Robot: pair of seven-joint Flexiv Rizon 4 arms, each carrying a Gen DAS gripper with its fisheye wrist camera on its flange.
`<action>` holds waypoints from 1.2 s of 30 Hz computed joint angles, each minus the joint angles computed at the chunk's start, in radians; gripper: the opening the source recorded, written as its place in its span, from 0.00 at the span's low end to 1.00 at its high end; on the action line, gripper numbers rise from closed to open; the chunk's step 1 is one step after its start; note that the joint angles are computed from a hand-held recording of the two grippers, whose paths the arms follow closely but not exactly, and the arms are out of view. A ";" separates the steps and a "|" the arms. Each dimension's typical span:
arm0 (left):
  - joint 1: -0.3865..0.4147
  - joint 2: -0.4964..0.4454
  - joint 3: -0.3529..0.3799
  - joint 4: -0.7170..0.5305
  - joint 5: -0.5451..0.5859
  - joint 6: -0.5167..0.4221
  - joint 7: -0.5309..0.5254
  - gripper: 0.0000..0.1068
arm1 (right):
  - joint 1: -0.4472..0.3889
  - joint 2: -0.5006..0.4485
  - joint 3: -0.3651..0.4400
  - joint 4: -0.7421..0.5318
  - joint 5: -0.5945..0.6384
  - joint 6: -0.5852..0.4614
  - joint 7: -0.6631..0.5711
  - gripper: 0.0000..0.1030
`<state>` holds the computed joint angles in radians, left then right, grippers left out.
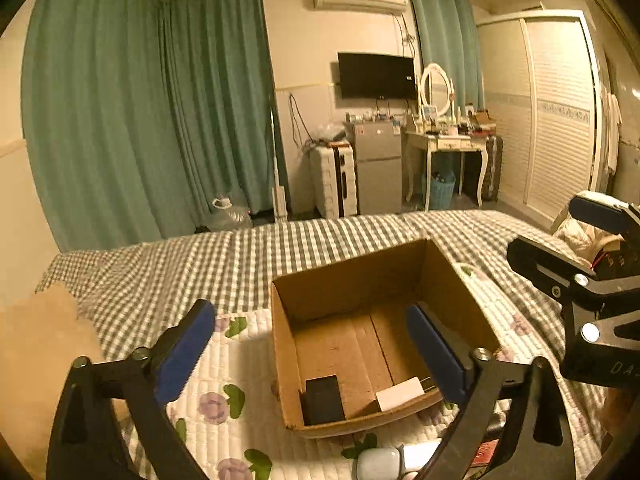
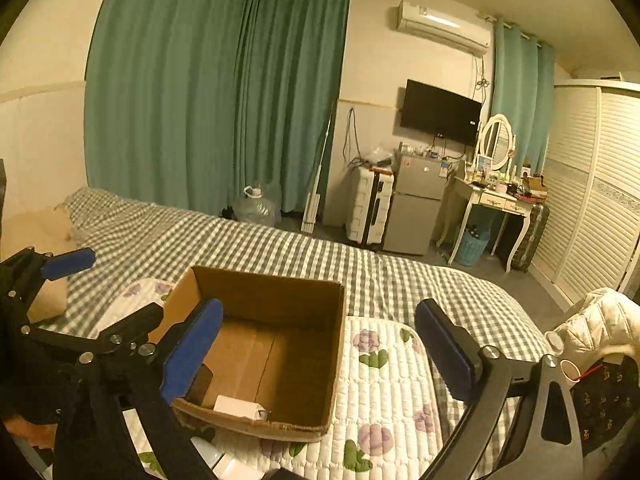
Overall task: Organize rigid objects
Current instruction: 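Withdraw both tools from the box back toward the remaining items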
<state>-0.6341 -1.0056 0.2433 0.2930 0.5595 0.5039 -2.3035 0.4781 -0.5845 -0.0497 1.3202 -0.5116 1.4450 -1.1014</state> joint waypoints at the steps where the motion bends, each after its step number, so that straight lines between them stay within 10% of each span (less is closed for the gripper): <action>1: -0.010 0.020 0.009 0.031 0.009 0.011 -0.016 0.96 | 0.004 0.018 -0.012 0.024 -0.002 0.017 0.012 1.00; 12: -0.088 0.169 0.033 0.209 0.099 -0.004 -0.171 0.96 | 0.048 0.178 -0.103 0.246 -0.063 0.136 0.138 1.00; 27: -0.170 0.292 0.005 0.383 0.253 -0.008 -0.312 0.96 | 0.461 0.362 -0.643 0.556 -0.291 0.329 0.346 1.00; 31: -0.174 0.310 -0.009 0.424 0.269 0.033 -0.341 0.96 | 0.512 0.377 -0.688 0.599 -0.250 0.349 0.301 1.00; 36: -0.156 0.290 -0.042 0.418 0.235 0.042 -0.308 0.96 | 0.334 0.369 -0.481 0.606 -0.202 0.371 0.245 1.00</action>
